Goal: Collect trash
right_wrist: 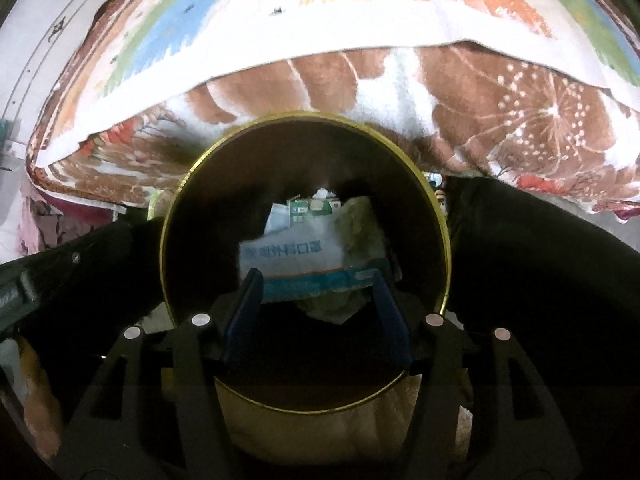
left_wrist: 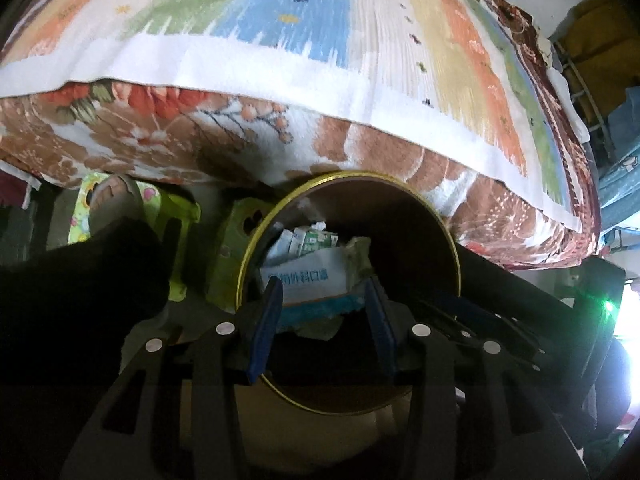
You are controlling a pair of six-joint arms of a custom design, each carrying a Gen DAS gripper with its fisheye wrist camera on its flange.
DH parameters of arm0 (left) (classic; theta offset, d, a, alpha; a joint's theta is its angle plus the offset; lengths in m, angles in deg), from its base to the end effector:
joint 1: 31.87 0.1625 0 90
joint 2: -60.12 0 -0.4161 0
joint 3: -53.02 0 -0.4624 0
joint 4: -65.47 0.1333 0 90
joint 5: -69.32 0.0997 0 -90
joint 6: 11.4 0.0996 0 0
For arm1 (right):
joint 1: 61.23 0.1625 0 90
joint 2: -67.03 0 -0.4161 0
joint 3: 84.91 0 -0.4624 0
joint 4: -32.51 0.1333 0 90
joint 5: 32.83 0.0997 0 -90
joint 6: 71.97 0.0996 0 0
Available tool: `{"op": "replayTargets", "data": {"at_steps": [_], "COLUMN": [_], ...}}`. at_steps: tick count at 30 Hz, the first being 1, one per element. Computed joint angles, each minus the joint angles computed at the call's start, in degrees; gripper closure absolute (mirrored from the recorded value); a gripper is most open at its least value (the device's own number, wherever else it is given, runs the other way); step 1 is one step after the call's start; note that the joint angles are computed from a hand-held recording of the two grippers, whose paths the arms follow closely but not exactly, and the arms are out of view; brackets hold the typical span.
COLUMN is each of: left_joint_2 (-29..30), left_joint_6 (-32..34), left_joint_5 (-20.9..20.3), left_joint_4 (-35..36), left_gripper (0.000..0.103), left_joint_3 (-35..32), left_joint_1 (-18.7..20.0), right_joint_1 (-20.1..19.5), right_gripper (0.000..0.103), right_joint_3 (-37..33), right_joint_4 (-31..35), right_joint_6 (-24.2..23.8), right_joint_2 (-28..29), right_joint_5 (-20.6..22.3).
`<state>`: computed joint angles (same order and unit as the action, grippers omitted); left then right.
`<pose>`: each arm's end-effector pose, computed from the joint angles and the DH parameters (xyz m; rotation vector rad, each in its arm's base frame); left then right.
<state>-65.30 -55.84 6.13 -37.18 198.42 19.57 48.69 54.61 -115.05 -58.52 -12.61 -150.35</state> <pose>-0.0358 -0.3308 0.2427 -0.0971 2.6913 -0.2961 0.2193 -0.3491 0.0796 0.1637 -2.6619 0.1358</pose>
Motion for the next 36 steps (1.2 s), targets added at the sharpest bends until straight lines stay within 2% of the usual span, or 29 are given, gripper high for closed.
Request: {"op": "replayTargets", "data": {"at_steps": [4, 9, 14, 17, 19, 24, 28, 30, 34, 36], "left_joint_2": [-3.3, -7.1, -9.1, -10.1, -11.1, -14.8, -17.4, -19.7, -25.7, -28.9], "left_joint_6": [-0.1, -0.1, 0.4, 1.0, 0.3, -2.2, -4.5, -6.2, -11.0, -11.3], "left_joint_5": [-0.4, 1.3, 4.5, 2.5, 3.1, 6.5, 7.2, 7.1, 7.7, 6.8], "left_joint_4": [0.2, 3.6, 7.3, 6.7, 7.8, 13.0, 18.1, 21.8, 31.7, 34.1], "left_gripper": [0.056, 0.044, 0.040, 0.038, 0.034, 0.025, 0.022, 0.018, 0.010, 0.007], "left_joint_3": [-0.5, -0.4, -0.2, -0.6, -0.9, -1.8, -2.6, -2.9, -3.0, -2.4], "left_joint_1": [0.0, -4.1, -9.3, -9.3, -10.8, -16.9, -21.2, -24.7, -33.4, -35.5], "right_joint_1": [1.7, 4.2, 5.6, 6.3, 6.6, 8.9, 11.4, 13.3, 15.2, 14.3], "right_gripper": [0.043, 0.041, 0.037, 0.036, 0.036, 0.032, 0.029, 0.026, 0.019, 0.019], "right_joint_3": [1.1, 2.0, 2.3, 2.5, 2.7, 2.9, 2.5, 2.6, 3.4, 5.0], "right_joint_4": [-2.6, -4.4, -4.8, -5.7, -6.2, -6.9, -6.5, -6.0, -4.0, -2.3], "right_joint_6": [-1.7, -3.7, -5.1, -5.6, -5.5, -6.5, -7.1, -7.0, -8.5, -8.9], "right_joint_2": [-2.5, -5.7, -7.7, -8.6, -9.7, -11.9, -13.9, -15.4, -19.0, -22.2], "right_joint_5": [1.6, 0.0, -0.3, -0.5, 0.1, -1.2, -1.2, -1.9, -0.7, 2.0]}}
